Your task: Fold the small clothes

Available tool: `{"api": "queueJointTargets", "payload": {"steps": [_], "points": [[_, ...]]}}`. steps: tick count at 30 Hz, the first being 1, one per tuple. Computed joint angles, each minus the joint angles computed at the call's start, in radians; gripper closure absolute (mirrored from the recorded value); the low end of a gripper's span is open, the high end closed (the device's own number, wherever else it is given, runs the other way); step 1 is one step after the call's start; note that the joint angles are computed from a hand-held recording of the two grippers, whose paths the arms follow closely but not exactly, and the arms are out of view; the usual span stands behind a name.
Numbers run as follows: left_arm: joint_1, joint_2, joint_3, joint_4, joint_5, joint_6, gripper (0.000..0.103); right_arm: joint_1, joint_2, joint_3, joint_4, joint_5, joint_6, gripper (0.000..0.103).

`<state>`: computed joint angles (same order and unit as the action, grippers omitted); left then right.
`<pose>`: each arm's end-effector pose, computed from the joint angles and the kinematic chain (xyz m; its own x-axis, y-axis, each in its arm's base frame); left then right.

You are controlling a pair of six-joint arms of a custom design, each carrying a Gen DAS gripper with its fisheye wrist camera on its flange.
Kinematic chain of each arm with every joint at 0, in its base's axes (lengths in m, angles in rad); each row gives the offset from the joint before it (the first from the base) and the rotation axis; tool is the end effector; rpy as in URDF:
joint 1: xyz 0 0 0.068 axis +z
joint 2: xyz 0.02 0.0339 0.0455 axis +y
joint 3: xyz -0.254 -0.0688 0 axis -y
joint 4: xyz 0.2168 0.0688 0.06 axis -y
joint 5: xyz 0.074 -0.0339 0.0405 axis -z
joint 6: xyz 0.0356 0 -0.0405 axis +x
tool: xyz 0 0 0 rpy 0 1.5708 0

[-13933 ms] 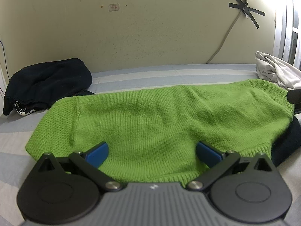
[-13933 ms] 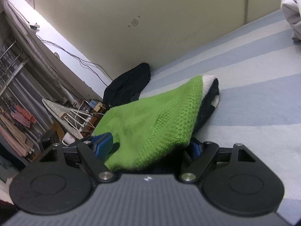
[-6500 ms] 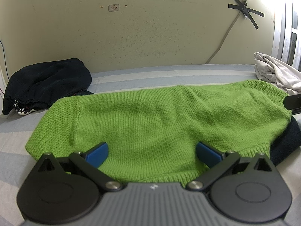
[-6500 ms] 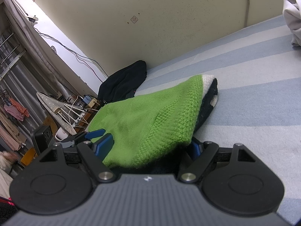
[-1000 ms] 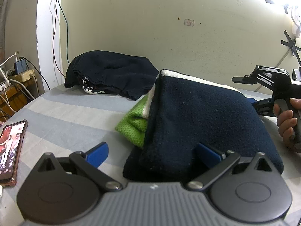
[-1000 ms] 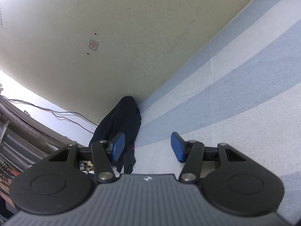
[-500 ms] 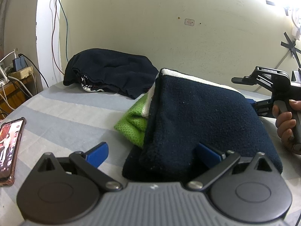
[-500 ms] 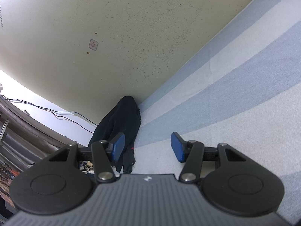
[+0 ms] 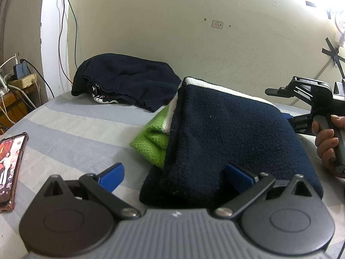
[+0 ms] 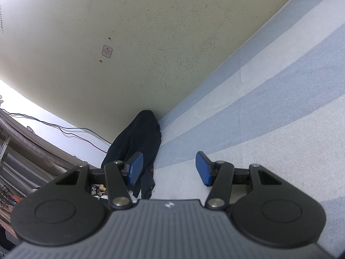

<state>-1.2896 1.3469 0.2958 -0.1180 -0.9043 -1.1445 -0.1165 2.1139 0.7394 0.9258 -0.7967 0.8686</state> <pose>0.0715 -0.1468 0.1144 -0.5688 -0.0594 -0.8204 -0.0222 0.9981 -0.0569 0.3421 -0.0144 0.0871 -0.7048 0.6198 -0.3452 -0.0319 0.4583 0.8882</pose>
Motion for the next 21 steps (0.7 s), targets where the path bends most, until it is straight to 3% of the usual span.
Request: {"api": "queueJointTargets", "payload": {"steps": [15,21], "points": [[-0.007,0.008,0.007,-0.005,-0.006,-0.008,0.0,0.003,-0.001,0.004,-0.011,0.006,-0.007,0.047],[-0.038,-0.009,-0.009,0.003,-0.043,-0.018,0.0,-0.006,-0.078,-0.049,-0.037,0.067,-0.029,0.045]]}}
